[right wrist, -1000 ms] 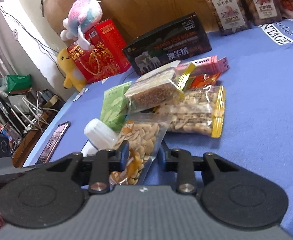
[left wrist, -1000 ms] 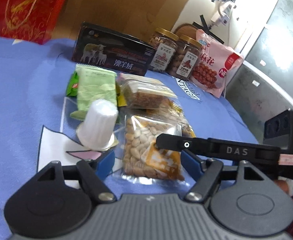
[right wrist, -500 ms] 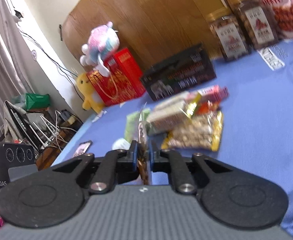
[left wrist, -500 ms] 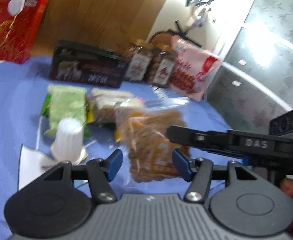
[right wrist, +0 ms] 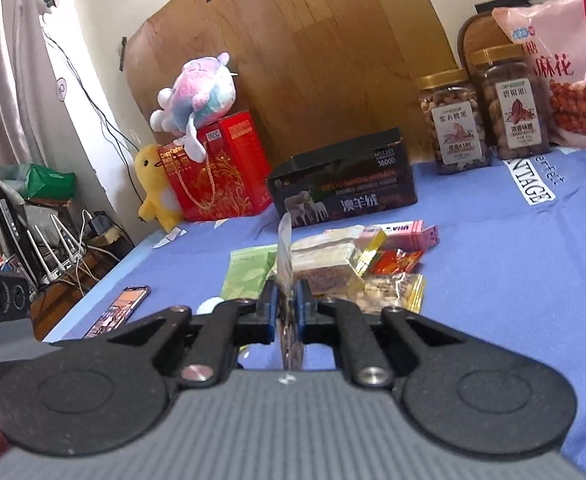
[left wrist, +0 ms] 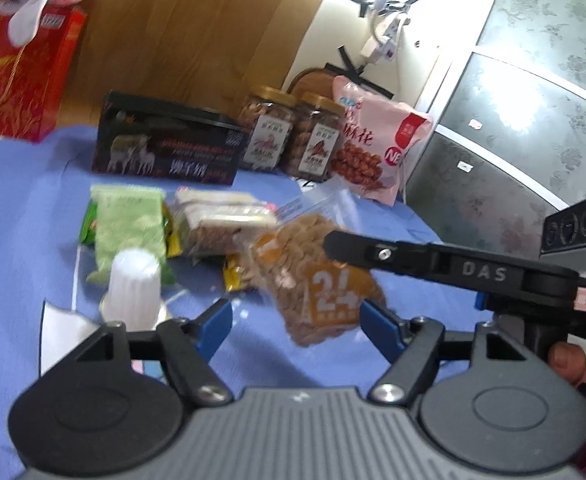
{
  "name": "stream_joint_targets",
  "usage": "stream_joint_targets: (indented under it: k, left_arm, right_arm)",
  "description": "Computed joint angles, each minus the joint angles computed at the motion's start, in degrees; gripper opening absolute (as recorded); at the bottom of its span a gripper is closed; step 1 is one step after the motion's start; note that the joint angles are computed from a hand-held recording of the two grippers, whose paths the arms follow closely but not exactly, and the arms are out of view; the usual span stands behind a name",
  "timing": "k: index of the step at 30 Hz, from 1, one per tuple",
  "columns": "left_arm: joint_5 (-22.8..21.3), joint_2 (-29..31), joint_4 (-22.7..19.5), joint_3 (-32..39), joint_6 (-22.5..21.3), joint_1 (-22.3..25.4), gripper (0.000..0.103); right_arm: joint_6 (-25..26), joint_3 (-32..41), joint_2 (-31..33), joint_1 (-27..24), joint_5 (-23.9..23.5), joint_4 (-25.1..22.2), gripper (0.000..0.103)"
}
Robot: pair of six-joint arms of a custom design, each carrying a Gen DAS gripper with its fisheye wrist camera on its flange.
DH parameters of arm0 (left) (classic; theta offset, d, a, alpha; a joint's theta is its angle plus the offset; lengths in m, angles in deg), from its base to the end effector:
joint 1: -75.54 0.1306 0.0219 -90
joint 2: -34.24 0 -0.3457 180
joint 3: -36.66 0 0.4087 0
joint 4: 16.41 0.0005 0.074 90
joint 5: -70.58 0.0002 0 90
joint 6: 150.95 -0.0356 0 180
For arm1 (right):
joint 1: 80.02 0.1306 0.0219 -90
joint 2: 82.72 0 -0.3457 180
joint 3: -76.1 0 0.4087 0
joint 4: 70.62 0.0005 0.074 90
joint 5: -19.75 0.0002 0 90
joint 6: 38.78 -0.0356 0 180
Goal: Organize snacks
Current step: 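Close the right tool on the seed bag's edge and lift it, then carry the seed bag into the black tin box and open the right tool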
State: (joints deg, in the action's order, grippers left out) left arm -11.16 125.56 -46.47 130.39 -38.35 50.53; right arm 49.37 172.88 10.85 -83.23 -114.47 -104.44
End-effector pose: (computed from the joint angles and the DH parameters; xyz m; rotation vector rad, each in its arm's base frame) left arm 0.4823 -0.2312 0.4425 0.1367 2.1100 -0.6554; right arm 0.5375 -0.0058 0.4477 -0.3706 1.9968 0.7903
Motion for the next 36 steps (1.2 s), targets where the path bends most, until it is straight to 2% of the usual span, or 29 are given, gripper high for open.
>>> stream_joint_targets:
  k: [4,6,10,14,18,20,23,28,32,36]
  left_arm:
    - [-0.1,-1.2,0.8,-1.6,1.2,0.7,0.079]
    - [-0.7,-1.6,1.1,-2.0,1.2,0.8,0.081]
    - [-0.6,-1.5,0.9,-2.0,1.7,1.0,0.081]
    - [0.0,-1.3,0.8,-2.0,1.9,1.1,0.081]
    - [0.1,-1.5,1.6,-2.2,2.0,1.1,0.086]
    - [-0.1,-1.6,1.8,-2.2,1.8,1.1,0.087]
    - [0.4,-1.5,1.5,-1.5,1.6,1.2,0.087]
    - [2.5,-0.6,2.2,0.3,0.6,1.1,0.088]
    - [3.6,0.6,2.2,2.6,0.1,1.3,0.093]
    - [4.9,3.3,0.7,7.0,-1.7,1.8,0.092]
  right_arm:
    - [2.0,-0.8,-0.5,0.2,0.2,0.6,0.014]
    - [3.8,-0.6,-0.3,0.4,0.7,-1.2,0.017]
    - [6.3,-0.6,0.5,1.0,4.9,-5.6,0.017]
    - [5.5,-1.6,0.1,0.7,4.8,-5.7,0.015]
    - [6.5,-1.8,-0.4,0.9,3.8,-6.2,0.014]
    - [5.1,-0.4,0.7,0.5,1.2,-7.8,0.013]
    - [0.1,2.5,3.0,-0.7,-4.0,-9.9,0.013]
    - [-8.1,5.2,5.1,-2.0,-11.1,-9.8,0.013]
    - [-11.9,5.5,5.1,-2.5,-13.4,-7.5,0.013]
    - [-11.7,9.9,7.5,-2.6,-13.9,-9.5,0.013]
